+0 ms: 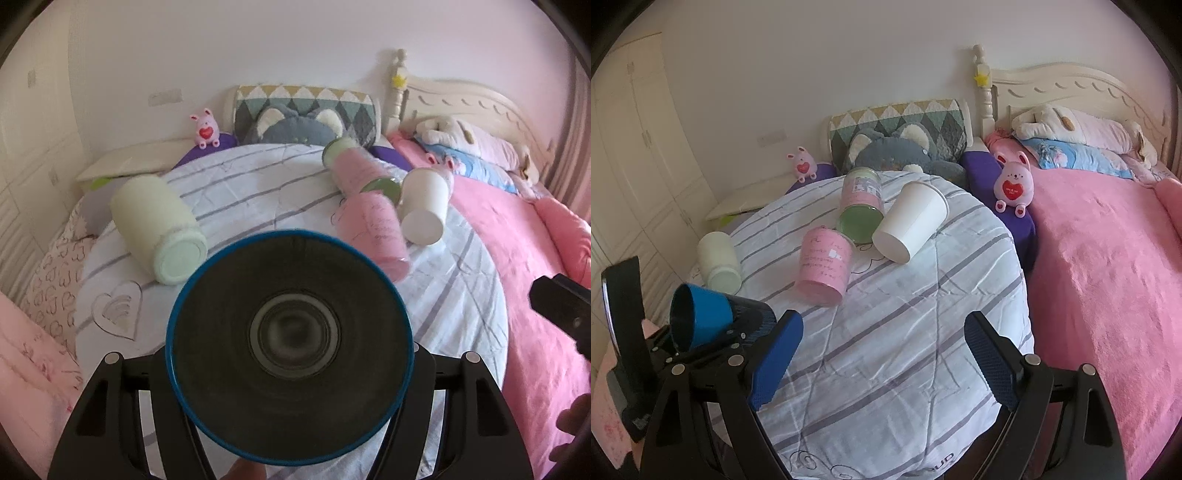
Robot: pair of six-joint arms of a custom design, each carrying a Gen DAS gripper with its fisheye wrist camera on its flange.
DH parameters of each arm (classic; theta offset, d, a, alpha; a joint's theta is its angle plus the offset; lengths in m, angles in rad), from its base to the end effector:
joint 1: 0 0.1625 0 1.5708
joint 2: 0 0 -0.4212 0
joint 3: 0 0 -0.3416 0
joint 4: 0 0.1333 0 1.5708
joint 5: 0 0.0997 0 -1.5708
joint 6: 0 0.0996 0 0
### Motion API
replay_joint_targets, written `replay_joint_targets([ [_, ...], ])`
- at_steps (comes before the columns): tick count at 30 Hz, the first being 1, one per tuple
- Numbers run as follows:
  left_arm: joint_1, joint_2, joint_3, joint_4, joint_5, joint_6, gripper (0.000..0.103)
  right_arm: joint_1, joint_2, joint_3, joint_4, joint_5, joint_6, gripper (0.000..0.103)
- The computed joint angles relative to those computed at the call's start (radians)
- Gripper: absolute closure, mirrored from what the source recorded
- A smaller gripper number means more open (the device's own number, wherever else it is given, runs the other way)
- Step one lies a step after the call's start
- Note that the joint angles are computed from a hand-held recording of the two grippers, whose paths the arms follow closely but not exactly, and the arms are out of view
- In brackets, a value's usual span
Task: Flip cup upright
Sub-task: 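Lift the can with the left gripper and rotate it open end up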
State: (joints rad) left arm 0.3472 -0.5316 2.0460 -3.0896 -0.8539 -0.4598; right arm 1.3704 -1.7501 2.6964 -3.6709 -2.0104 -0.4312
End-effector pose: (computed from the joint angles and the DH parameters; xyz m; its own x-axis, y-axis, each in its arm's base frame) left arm -0.3860 -0.3510 -0.0397 -0.6496 0.4834 -0.5868 0.7276 0.6191 -0.2955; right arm 0.0398 -0.2605 0.3545 -0.7690 0.3442 0.5387 -0.2650 0.5952 -0.7586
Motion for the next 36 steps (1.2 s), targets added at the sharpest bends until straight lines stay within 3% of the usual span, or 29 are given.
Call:
replay_joint_targets([
  [7, -0.005, -0.043, -0.03, 0.145, -0.027, -0.037, 0.035, 0.032, 0.015, 0.003, -0.019, -0.026, 0.004, 0.013],
  [13, 0.038, 0.001, -0.086, 0.216, -0.074, -0.049, 0.035, 0.015, 0.003, 0.009, -0.008, -0.009, 0.01, 0.013],
  [18, 0.035, 0.022, -0.106, 0.224, -0.057, -0.032, 0.034, 0.003, -0.005, 0.014, -0.009, 0.0, 0.01, 0.013],
  [19, 0.036, 0.022, -0.109, 0.23, -0.057, -0.034, 0.032, -0.004, -0.011, 0.015, -0.003, 0.009, 0.011, 0.013],
  [21, 0.033, 0.022, -0.113, 0.238, -0.048, -0.036, 0.017, -0.011, -0.014, 0.017, -0.004, 0.016, 0.01, 0.013],
  [24, 0.028, 0.019, -0.111, 0.231, -0.04, -0.033, 0.004, -0.018, -0.023, 0.018, 0.007, 0.025, 0.01, 0.013],
  [36, 0.012, -0.007, -0.089, 0.221, -0.015, -0.028, 0.0, -0.015, -0.03, 0.032, -0.007, 0.026, 0.003, 0.013],
])
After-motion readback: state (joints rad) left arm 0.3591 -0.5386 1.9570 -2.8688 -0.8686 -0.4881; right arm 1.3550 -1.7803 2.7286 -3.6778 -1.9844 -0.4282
